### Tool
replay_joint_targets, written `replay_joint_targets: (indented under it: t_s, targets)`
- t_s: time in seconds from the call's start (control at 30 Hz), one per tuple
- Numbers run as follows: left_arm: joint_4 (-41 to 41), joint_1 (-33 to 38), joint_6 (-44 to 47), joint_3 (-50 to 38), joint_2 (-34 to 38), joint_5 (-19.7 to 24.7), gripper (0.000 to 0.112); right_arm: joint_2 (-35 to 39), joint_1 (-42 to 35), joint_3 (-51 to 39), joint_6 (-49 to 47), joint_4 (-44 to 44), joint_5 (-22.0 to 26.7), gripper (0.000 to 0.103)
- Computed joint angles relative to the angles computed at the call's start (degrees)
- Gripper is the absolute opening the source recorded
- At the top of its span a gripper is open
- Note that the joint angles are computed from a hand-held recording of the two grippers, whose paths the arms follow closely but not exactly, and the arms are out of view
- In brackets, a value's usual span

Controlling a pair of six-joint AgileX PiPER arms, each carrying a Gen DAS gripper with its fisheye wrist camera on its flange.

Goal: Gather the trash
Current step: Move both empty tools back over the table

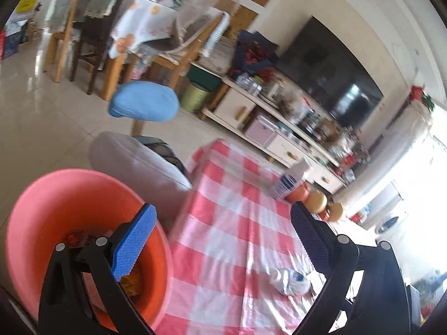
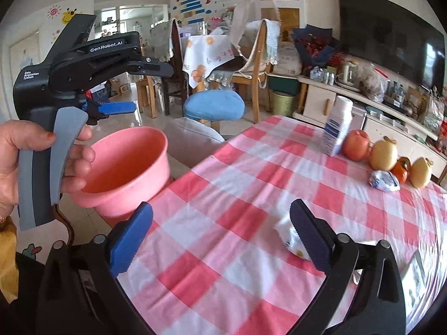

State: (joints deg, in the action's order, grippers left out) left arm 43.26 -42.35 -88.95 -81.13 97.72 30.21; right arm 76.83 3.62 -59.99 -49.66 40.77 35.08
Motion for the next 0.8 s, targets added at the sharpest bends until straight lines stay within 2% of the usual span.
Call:
replay_joint_targets:
  t_s: [0.2, 0.37, 0.6, 0.8]
  targets:
    - [-10.25, -2.09, 13.21, -9.45, 5.44, 3.28, 0.096, -2.21, -6.99, 1.88, -5.16, 3.38, 2.97, 0.099]
    - [-17.4, -2.88, 20.08, -14.97, 8.57, 4.71, 0.096, -3.41, -13.04, 2.87, -8.72, 5.67, 5.53, 0.099]
    - [-23.33, -5.33, 28.65, -28.9, 16.37, 13.52, 0.096, -3.38, -20.11, 2.43, -11.67, 7.48, 10.29, 0.099]
    - [-23.14, -8.76, 33.73, -43.09, 24.16, 20.55, 0.096, -2.43, -26.41, 1.94, -14.14, 8.47, 14.43, 0.099]
